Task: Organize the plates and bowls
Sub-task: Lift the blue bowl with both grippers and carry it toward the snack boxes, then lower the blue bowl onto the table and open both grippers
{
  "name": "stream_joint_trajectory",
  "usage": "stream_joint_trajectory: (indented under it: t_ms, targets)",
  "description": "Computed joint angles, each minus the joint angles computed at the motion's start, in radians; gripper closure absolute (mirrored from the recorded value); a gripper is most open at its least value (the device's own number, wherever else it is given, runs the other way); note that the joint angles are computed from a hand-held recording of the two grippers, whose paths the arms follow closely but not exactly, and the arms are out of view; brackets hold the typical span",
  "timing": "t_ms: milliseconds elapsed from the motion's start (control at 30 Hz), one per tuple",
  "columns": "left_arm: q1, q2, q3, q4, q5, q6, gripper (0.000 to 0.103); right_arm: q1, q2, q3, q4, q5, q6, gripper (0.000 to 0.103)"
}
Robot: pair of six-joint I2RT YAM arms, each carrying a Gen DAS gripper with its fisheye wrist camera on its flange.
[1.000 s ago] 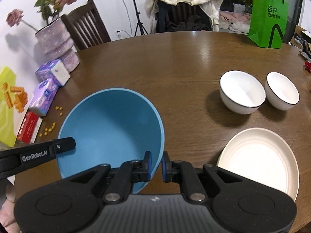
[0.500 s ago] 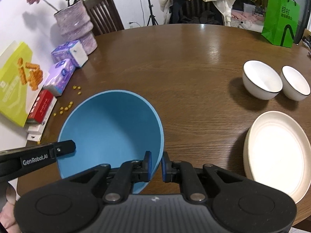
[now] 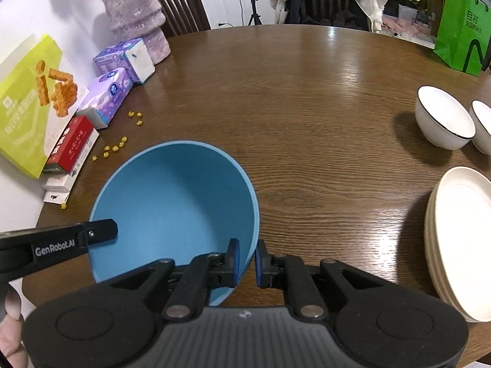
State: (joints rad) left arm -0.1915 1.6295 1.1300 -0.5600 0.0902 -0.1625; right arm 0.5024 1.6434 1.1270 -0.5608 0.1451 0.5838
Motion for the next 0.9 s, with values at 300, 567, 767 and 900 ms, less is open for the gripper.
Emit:
stream_joint_trajectory:
  t_ms: [300,567,767,900]
  targets:
    - [0.004,0.027,-0.029,0.047,-0.009,0.000,0.096,0.014,0.037,-0.030,0.078,0.011,-0.010,0.093]
    - [0.008,0.008,-0.037,0.052,-0.010,0.002,0.088,0.000,0.043,-0.031,0.101,-0.012,-0.013,0.089]
    - [0.026,-0.063,-0.064,0.084,-0.039,0.008,0.031,-0.011,-0.022,-0.073,0.122,-0.006,0.005,0.064]
    - [0.041,-0.133,-0.094,0.107,-0.034,0.022,0.002,-0.008,-0.095,-0.113,0.133,0.016,0.004,0.041]
